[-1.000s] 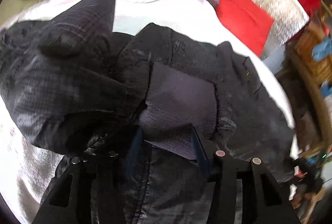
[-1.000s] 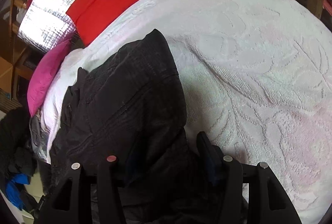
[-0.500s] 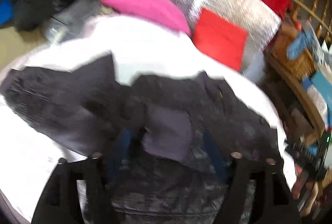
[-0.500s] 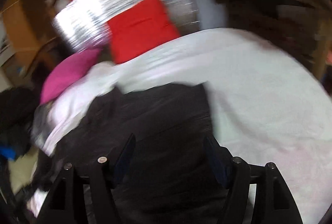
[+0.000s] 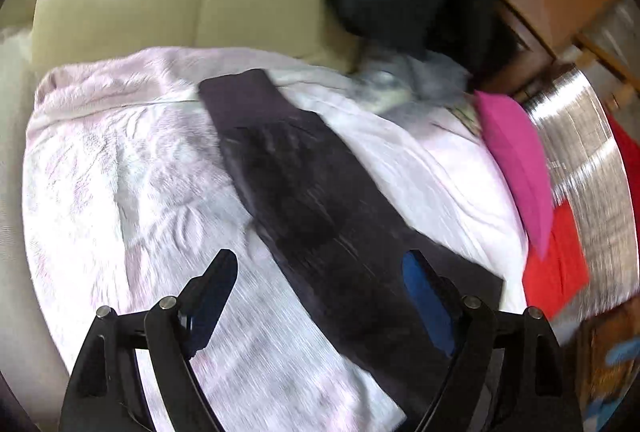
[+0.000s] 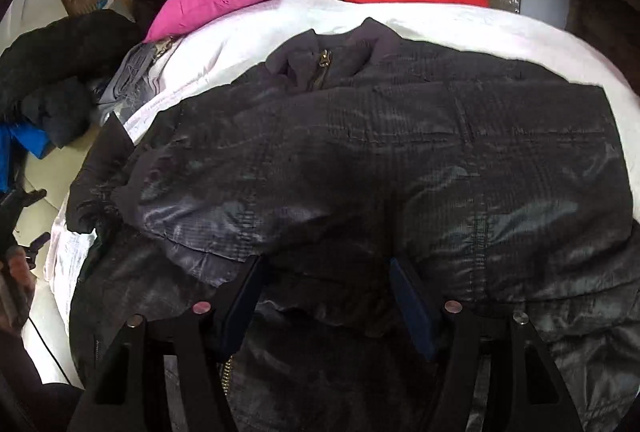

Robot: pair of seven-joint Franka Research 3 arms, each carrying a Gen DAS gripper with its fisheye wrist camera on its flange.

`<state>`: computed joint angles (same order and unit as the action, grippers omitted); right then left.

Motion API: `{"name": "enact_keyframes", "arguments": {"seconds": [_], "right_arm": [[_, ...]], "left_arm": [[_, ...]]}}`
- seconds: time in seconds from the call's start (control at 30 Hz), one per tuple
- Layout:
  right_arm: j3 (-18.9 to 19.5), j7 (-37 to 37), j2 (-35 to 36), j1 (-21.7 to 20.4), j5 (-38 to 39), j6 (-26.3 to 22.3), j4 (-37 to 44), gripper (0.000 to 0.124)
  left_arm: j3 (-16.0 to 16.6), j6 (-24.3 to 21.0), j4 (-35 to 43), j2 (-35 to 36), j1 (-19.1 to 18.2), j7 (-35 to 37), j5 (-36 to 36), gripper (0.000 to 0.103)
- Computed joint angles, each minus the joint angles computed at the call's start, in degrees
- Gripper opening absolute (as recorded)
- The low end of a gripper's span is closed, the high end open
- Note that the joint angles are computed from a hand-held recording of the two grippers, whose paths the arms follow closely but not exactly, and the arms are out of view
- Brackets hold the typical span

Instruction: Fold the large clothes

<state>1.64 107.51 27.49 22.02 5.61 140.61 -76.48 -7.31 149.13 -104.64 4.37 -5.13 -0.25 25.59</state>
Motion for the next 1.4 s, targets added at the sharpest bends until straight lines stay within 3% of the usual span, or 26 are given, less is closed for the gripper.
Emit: {"name": "enact_keyframes", "arguments": {"seconds": [0.13, 0.23, 0.4, 0.47, 0.53, 0.63, 0.73, 0.83, 1.0, 1.4], "right_arm": [[1.79, -0.83, -2.21, -2.45, 6.66, 5.55, -3.45, 0.068], [0.41, 1.61, -3.08, -1.93, 5.79, 7.90, -4.94, 0.068], [-0.29, 3.59, -2.45, -2.02, 4.56, 6.93, -3.84, 0.068], [-0.35, 3.89, -2.43, -2.11, 4.18, 6.86, -3.79, 0.068], [-0.27, 3.90, -2.80, -2.26, 4.06, 7.35, -4.26, 0.068], [-0.54, 4.21, -3.79, -2.34, 3.58, 8.14, -5.46, 0.068], [-1.00, 5.66, -4.52, -2.26, 2.95, 9.35, -6.54, 0.068], [-1.48, 7.77, -5.54, -2.41, 2.64, 10.83, -8.08, 0.068], [-1.97, 10.83, -7.29, -2.93, 2.09, 13.10, -10.76, 0.068], [-1.06, 11.95, -9.52, -5.64, 4.89, 14.72, -14.05, 0.068]], "left_arm": [[0.48, 5.12, -0.16, 3.54, 2.25, 4.40, -7.99, 0.058], [0.34, 4.59, 1.95, 6.46, 2.61, 7.17, -11.67, 0.057], [2.03, 5.32, 5.03, 9.61, 1.48, 5.80, -8.27, 0.056], [2.60, 4.49, 6.55, 10.86, 0.90, 5.32, -6.91, 0.035], [2.62, 3.84, 7.26, 11.33, 0.84, 6.31, -6.34, 0.021], [3.28, 3.51, 9.16, 12.48, 0.03, 5.82, -4.39, 0.011], [4.33, 1.77, 11.52, 12.23, -2.04, 4.79, 1.28, 0.009], [4.16, 3.02, 15.48, 12.44, -4.29, 5.93, 7.34, 0.008], [2.90, 2.79, 26.25, 16.44, -10.10, 13.04, 16.17, 0.008], [-2.78, -0.78, 47.89, 31.79, -18.78, 41.14, 3.79, 0.007]]}}
